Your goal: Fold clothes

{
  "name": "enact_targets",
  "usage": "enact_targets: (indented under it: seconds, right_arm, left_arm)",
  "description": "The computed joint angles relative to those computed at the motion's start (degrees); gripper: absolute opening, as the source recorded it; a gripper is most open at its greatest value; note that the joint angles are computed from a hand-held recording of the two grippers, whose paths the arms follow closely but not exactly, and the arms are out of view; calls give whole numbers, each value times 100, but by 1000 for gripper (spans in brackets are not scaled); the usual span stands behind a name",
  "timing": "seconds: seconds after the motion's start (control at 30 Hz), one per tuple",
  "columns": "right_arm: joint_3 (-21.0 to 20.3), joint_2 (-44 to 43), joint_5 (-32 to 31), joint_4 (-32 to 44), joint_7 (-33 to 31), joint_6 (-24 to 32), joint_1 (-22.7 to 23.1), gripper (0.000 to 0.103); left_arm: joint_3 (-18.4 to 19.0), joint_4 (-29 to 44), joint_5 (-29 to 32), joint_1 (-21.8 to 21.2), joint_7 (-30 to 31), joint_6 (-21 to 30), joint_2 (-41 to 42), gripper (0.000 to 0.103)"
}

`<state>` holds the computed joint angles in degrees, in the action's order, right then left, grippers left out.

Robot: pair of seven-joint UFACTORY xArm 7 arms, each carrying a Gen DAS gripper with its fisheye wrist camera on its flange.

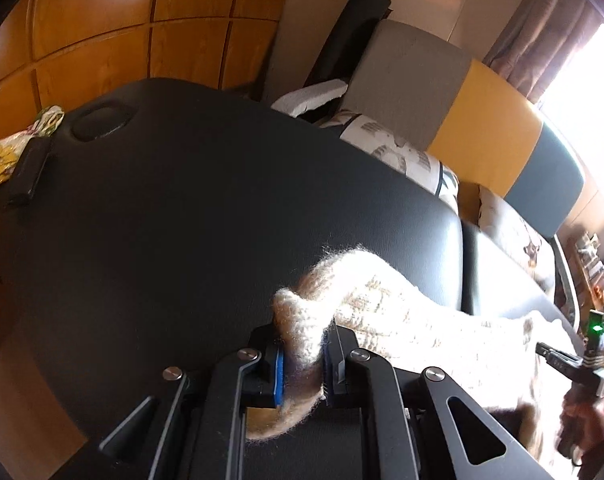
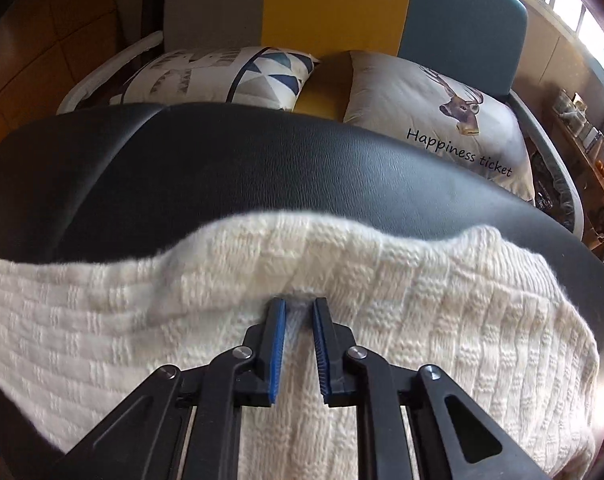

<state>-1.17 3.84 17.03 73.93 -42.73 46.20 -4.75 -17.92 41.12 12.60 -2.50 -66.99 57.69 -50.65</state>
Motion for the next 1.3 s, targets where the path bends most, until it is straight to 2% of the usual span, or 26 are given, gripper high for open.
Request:
enact_targets:
  seconds: [0.2, 0.3, 0.33, 0.37, 0.47, 0.53, 0.6, 0.67, 0.73, 0.8, 1.0, 1.13, 1.23, 1.3]
  right_arm:
    - [119, 481, -558, 483, 532, -283, 199, 14]
    - [171, 629, -605, 776, 544, -65, 194, 14]
    - [115, 651, -448, 852, 409, 43, 227, 14]
    - [254, 536, -52, 872, 123, 318, 20, 14]
    - [221, 172, 1225, 888, -852, 1405, -313, 15]
    - [79, -225, 1544, 643, -1483, 2183, -385, 14]
    - [-52, -568, 1444, 317, -1875, 2656, -326, 14]
    - [-65, -928, 1058, -175, -2001, 2536, -175, 14]
    - [-4, -1196, 707, -685, -2051, 2154, 36, 14]
    - [35, -1348, 661, -1041, -1944, 1736, 245, 15]
    - [72, -1210, 848, -996, -1581, 1419, 695, 16]
    - [-24, -1035, 1127, -729, -1474, 1767, 734, 16]
    - [-170, -1067, 1518, -592, -1517, 2189, 623, 16]
    - [-301, -1216, 1803, -647, -1655, 2408, 513, 17]
  left_arm:
    - [241, 360, 288, 326, 277, -211, 620, 14]
    - [309, 575, 405, 392, 433, -221, 974, 14]
    - [330, 646, 451, 413, 474, -234, 1082, 14]
    - [349, 709, 491, 426, 509, -243, 1174, 14]
    - [376, 896, 655, 455, 634, -222, 1396, 14]
    - [381, 1017, 816, 470, 778, -164, 1527, 14]
    - [432, 1130, 915, 476, 909, -156, 1710, 14]
    - [490, 1227, 976, 477, 997, -155, 1889, 14]
    - [514, 1275, 1022, 478, 992, -121, 2022, 14]
    - [544, 1286, 1030, 459, 966, -43, 2112, 14]
    - [791, 1080, 888, 453, 873, 326, 2052, 14]
    - [1172, 837, 390, 439, 1059, 417, 1880, 14]
    - [1606, 379, -296, 483, 1144, 160, 1340, 22]
    - [1746, 134, -537, 627, 1185, 74, 902, 27]
